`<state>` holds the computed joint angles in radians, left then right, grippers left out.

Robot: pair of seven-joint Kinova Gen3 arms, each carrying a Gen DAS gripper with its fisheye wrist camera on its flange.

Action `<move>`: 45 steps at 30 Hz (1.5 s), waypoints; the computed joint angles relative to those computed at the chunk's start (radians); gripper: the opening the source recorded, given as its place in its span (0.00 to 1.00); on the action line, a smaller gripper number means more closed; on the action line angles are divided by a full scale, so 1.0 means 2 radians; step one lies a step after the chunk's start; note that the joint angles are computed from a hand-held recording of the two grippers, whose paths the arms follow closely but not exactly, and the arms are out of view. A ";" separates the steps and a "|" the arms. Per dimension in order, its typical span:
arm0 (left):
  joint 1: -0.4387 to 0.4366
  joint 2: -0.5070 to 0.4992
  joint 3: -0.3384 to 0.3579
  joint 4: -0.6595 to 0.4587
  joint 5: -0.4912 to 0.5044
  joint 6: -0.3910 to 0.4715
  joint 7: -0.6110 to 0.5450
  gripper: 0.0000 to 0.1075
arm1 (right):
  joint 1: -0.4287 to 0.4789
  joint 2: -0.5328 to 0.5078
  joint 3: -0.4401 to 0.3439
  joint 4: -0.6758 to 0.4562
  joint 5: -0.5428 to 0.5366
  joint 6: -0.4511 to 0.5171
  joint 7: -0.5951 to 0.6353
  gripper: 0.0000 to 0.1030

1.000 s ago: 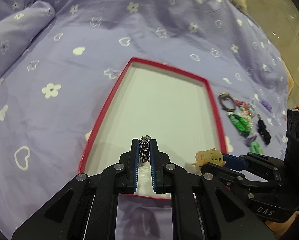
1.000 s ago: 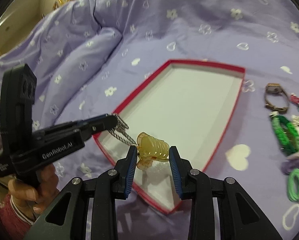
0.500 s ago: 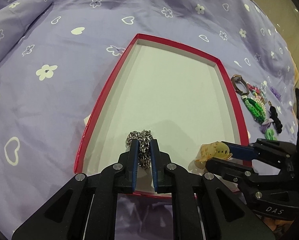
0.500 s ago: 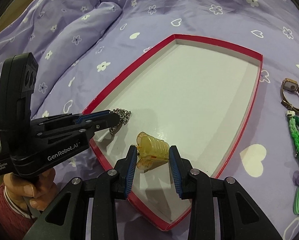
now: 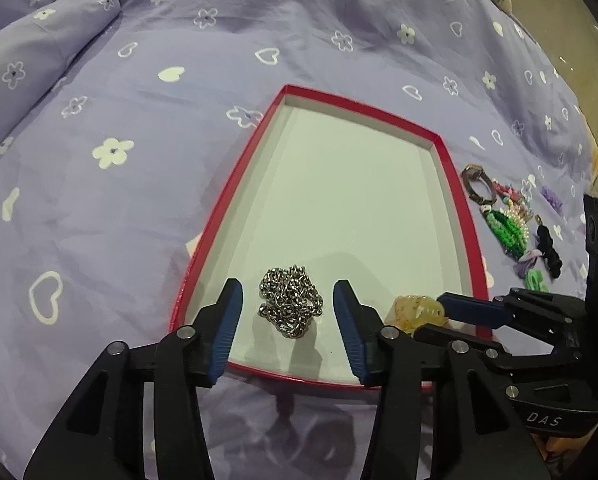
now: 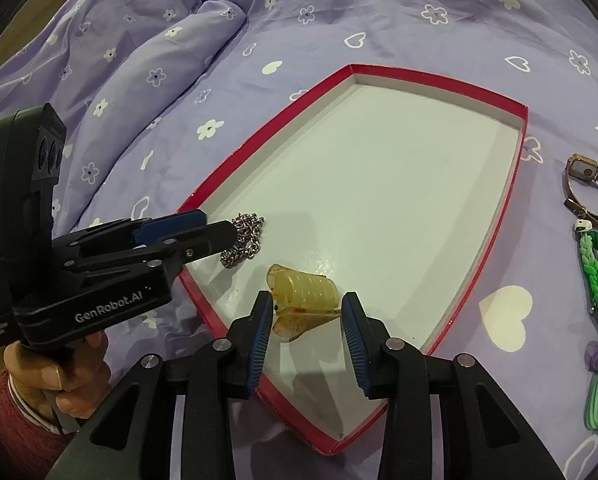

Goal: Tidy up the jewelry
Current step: 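Carry chain and claw into the red tray and open both tools, then grasp the purple hair tie with the left tool while the right tool grasps the black scrunchie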

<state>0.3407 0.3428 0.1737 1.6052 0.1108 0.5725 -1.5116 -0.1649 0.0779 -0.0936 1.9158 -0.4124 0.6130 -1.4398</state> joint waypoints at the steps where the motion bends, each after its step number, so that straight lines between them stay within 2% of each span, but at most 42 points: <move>1: 0.001 -0.003 -0.001 0.001 -0.001 0.000 0.002 0.43 | 0.001 -0.003 0.000 0.002 -0.004 -0.002 0.002 0.40; 8: 0.016 -0.020 -0.003 0.000 -0.011 0.002 0.023 0.47 | 0.008 -0.067 0.019 0.050 -0.050 -0.015 0.032 0.43; 12: 0.028 -0.023 0.004 -0.006 -0.015 0.003 0.029 0.47 | 0.012 -0.112 0.043 0.085 -0.048 -0.022 0.018 0.46; 21: 0.070 -0.009 0.017 -0.038 -0.026 0.016 0.037 0.49 | 0.046 -0.193 0.081 0.132 0.024 -0.012 -0.053 0.49; 28: 0.105 0.016 0.024 -0.075 -0.036 0.036 0.037 0.49 | 0.077 -0.241 0.126 0.151 0.064 0.009 -0.071 0.50; 36: 0.142 0.055 0.031 -0.134 -0.043 0.064 0.018 0.49 | 0.102 -0.250 0.179 0.147 0.086 0.018 -0.055 0.50; 45: 0.173 0.109 0.032 -0.217 -0.039 0.103 -0.020 0.49 | 0.110 -0.204 0.232 0.127 0.064 0.011 0.014 0.50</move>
<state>0.6866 0.5600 0.2386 1.1718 0.0326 0.7785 -1.5506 0.0555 -0.3307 0.3706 2.1696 -0.2843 0.6359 -1.4121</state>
